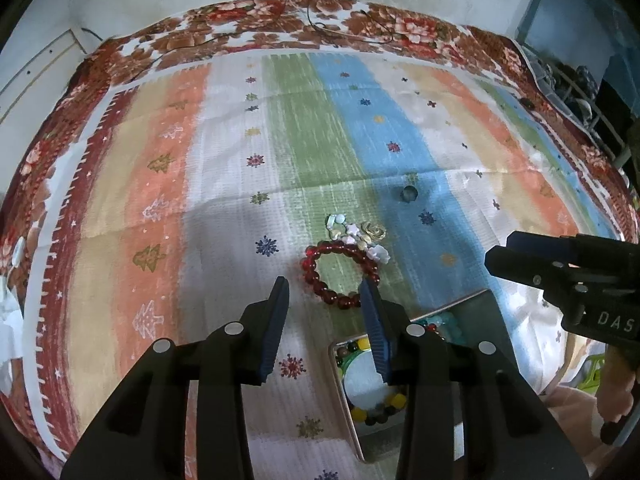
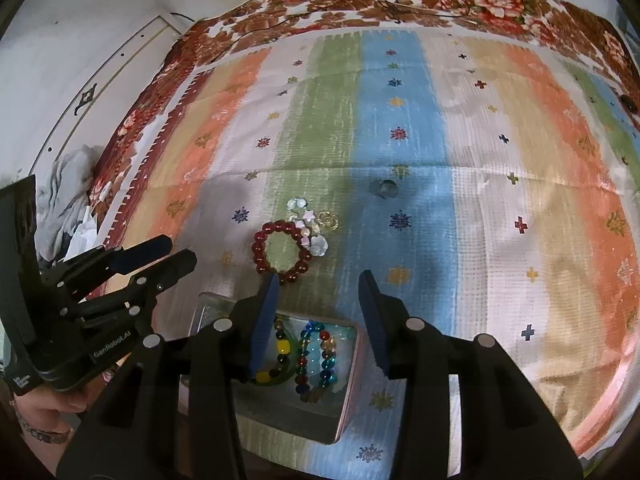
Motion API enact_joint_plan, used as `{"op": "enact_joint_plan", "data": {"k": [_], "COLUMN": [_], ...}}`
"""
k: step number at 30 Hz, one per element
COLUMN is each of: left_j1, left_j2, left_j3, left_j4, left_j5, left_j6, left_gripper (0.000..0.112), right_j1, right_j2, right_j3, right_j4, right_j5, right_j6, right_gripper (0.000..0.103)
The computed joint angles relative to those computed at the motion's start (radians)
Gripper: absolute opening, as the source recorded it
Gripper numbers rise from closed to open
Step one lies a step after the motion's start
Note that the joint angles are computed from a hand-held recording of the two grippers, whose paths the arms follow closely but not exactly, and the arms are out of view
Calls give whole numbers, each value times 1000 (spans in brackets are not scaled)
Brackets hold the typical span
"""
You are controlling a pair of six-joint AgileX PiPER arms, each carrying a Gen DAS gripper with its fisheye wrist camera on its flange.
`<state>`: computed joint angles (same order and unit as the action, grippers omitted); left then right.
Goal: Organize jewelry
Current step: 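Move both open tools toward the red bead bracelet and white charms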
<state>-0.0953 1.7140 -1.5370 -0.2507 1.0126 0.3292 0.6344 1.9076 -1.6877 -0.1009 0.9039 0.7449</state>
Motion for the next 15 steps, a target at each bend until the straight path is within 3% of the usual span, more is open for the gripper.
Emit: {"op": "enact_joint_plan", "data": {"k": [15], "left_j1": [-34], "left_j2": [133], "left_j3": [-125], "left_j4": [82], "left_j5": [22], "left_j6": [-47], "left_gripper": [40], "right_j1": [-19], "right_j2": [131], "right_j3": [-165], "right_j4": [26], "right_j5": [78], "right_j6": [-87], "right_gripper": [46]}}
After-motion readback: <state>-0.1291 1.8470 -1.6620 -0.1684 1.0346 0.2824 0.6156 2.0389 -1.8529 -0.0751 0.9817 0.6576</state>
